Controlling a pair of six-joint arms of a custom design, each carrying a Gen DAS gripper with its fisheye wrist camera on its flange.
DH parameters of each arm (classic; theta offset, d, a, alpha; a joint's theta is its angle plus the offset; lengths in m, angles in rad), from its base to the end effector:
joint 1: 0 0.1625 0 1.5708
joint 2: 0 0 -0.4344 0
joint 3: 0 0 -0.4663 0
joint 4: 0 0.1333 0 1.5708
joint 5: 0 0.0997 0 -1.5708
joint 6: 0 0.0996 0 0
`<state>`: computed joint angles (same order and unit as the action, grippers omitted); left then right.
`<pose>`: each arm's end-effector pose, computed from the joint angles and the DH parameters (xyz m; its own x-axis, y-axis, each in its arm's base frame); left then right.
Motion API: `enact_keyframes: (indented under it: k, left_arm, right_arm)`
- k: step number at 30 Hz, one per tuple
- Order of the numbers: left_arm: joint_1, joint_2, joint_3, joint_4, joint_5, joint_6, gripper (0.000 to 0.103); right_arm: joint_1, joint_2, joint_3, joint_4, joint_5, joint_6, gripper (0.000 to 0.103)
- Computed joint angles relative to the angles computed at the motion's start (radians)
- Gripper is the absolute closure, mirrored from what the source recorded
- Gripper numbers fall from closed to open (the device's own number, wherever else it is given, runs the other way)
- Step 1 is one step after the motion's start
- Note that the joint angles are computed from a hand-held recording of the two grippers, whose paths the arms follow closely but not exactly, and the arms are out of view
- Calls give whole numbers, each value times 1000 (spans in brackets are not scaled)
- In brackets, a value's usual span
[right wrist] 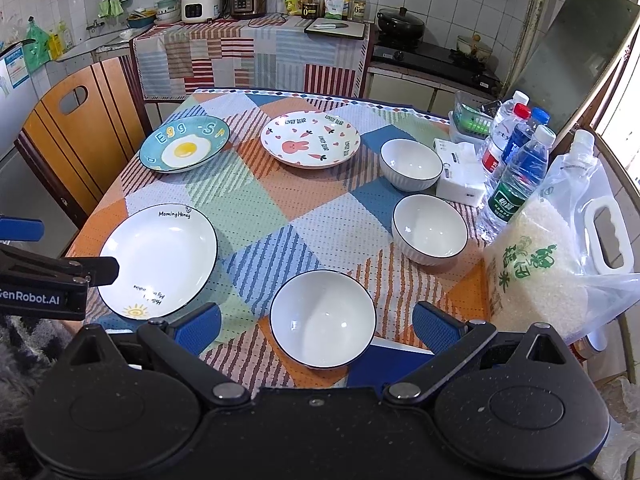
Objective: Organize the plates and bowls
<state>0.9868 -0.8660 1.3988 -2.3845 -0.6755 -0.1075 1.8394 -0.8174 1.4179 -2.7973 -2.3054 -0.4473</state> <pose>-0.2629 -0.7806 0.2243 -0.6941 0.0773 -0.7157 0.4579 0.8146 -0.3561 0.2781 -0.7594 0.2144 -0.6460 -0.1741 0.7432 -0.5485 0.7830 -0.2933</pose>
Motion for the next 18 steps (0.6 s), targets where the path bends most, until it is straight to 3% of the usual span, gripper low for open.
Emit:
enact_keyframes:
  k: [18]
  left_arm:
    - [0,-7,2,13,-23,-10,2]
  right_arm:
    - [1,1,-5,8,-2,-3,0]
